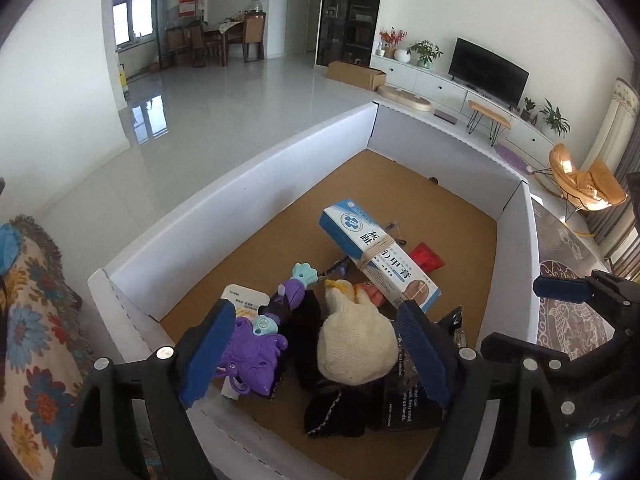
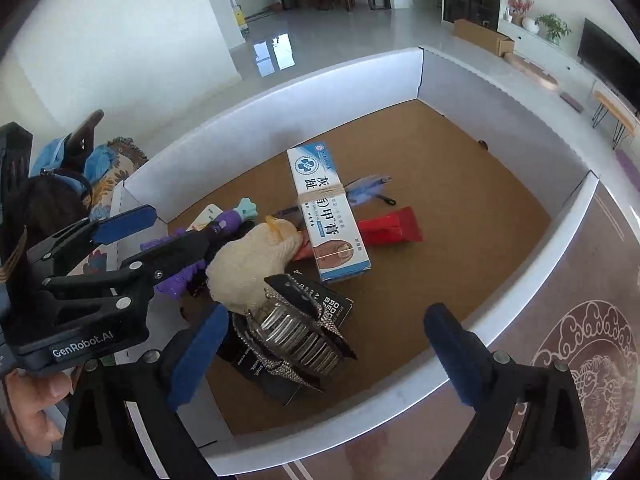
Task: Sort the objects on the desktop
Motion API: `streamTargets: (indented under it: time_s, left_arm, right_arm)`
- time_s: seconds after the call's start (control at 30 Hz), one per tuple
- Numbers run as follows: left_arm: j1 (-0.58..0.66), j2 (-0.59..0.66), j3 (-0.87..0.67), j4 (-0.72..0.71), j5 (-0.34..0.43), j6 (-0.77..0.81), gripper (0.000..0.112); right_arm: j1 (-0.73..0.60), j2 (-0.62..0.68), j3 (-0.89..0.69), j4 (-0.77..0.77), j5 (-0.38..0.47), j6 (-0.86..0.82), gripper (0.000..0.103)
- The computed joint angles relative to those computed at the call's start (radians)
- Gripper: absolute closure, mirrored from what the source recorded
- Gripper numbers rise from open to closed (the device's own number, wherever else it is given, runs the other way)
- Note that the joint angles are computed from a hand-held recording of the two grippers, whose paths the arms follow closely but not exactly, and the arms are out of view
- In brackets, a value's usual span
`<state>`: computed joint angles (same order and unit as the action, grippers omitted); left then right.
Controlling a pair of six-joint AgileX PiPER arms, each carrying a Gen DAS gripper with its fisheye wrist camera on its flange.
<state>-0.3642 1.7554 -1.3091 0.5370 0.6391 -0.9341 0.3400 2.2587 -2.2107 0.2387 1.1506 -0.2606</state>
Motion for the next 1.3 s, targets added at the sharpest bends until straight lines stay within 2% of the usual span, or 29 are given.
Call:
streamTargets:
  time_s: [0.1, 0.17, 0.3, 0.4, 0.47, 0.57, 0.73, 0.87, 0.93, 1.1, 1.2, 1.3]
  left_arm:
    - [-0.068, -0.017, -0.002, 0.156, 0.108, -0.178, 0.021]
    - [-0.095, -0.022, -0.010, 0.184, 0.151, -0.209, 0.021]
    - [-0.122, -0.042, -0.005, 0.172, 0.165, -0.225, 0.021]
    - [-0.122, -0.062, 0.010, 0.133, 0.146, -0.231, 0.021]
    - [-0.133, -0.073, 0.022, 0.152, 0.150, -0.283, 0.021]
    - [-0.169, -0.088, 0.036, 0.219, 0.203, -0.411, 0.021]
    - [-0.168, -0.118, 0.056, 0.209, 0.195, -0.430, 0.021]
    - [-0.211, -0.113, 0.036, 0.276, 0.285, -0.462, 0.021]
    - [-0.220, -0.094, 0.004, 0.252, 0.342, -0.438, 0.021]
    - [-0.221, -0.104, 0.021, 0.248, 0.318, -0.434, 0.021]
    - [-0.185, -0.111, 0.024, 0.171, 0.261, -0.372, 0.021]
    - [-0.194, -0.125, 0.051, 0.222, 0.256, -0.454, 0.021]
  right_arm:
    - [-0.027, -0.052, 0.047, -0.026, -0.018, -0.010, 0.004]
    - [-0.039, -0.068, 0.056, -0.043, -0.026, -0.002, 0.004]
    - [-0.065, -0.115, 0.125, -0.035, -0.060, -0.001, 0.004]
    - [-0.070, -0.132, 0.148, -0.039, -0.069, -0.001, 0.004]
    - [-0.070, -0.139, 0.155, -0.039, -0.071, -0.004, 0.004]
    - [-0.065, -0.151, 0.173, -0.041, -0.083, -0.009, 0.004]
    - [-0.054, -0.165, 0.197, -0.047, -0.104, -0.020, 0.004]
    - [-0.050, -0.168, 0.212, -0.044, -0.115, -0.018, 0.004]
    - [-0.048, -0.168, 0.219, -0.044, -0.120, -0.020, 0.004]
    - [-0.040, -0.168, 0.221, -0.047, -0.123, -0.019, 0.004]
    - [-0.035, -0.171, 0.218, -0.047, -0.123, -0.024, 0.004]
    - [-0.028, -0.169, 0.213, -0.057, -0.121, -0.026, 0.004]
